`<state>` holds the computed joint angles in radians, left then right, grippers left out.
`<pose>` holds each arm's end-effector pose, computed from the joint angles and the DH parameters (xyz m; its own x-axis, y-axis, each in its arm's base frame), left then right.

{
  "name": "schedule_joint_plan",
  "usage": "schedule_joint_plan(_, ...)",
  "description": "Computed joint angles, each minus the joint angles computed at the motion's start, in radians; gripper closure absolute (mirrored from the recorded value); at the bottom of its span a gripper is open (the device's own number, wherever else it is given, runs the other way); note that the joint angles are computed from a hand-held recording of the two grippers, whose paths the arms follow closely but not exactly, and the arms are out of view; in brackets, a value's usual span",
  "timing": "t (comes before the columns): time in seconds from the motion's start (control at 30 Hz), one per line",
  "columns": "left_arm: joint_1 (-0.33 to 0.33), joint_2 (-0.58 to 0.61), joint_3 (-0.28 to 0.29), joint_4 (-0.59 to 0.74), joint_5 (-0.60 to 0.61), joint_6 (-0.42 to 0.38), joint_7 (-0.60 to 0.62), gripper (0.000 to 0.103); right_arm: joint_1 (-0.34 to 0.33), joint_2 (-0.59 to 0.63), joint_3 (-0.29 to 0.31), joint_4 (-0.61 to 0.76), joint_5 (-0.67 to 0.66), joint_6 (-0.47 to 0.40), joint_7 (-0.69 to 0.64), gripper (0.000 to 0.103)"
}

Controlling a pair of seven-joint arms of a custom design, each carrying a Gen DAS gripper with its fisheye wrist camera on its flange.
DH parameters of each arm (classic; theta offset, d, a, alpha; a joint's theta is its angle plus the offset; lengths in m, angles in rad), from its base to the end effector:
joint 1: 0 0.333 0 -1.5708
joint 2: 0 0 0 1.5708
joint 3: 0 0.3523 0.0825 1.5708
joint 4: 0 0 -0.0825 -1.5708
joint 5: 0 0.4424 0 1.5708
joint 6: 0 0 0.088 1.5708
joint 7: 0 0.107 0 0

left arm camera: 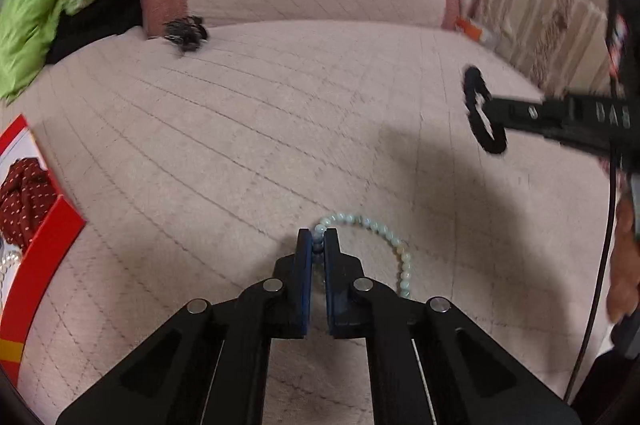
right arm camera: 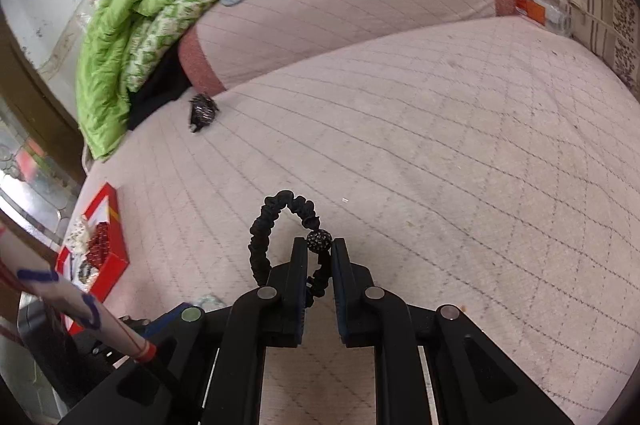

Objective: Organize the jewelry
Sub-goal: 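Carry jade bracelet and black bracelet over the red-framed tray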

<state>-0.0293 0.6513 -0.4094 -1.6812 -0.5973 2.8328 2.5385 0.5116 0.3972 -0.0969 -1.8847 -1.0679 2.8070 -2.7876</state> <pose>0.7369 -0.2595 0.2857 -0.6990 -0.7014 0.1395 -0.6020 0.4719 -0.6442 0.6349 0.3313 0.3320 -0.3925 -0.8582 -0.3307 -0.6095 0.5120 -0.6052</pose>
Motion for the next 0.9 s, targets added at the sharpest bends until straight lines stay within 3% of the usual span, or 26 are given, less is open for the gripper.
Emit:
schedule_joint_plan(0.23, 0.108, -0.017, -0.114, -0.009, -0.154, 0.041, 0.131, 0.098, 0.017, 0.014, -0.005, 0.042, -0.078, 0.009, 0.042, 0.09)
schedule_joint_plan(0.7, 0.172, -0.071, -0.148, -0.032, -0.352, 0.076, 0.301, 0.098, 0.043, 0.072, 0.001, 0.13, -0.005, -0.001, -0.08, 0.09)
schedule_joint_plan(0.9, 0.176, -0.101, -0.117, -0.034, -0.444, 0.058, 0.357, 0.098, 0.064, 0.107, -0.004, 0.182, 0.04, -0.006, -0.14, 0.09)
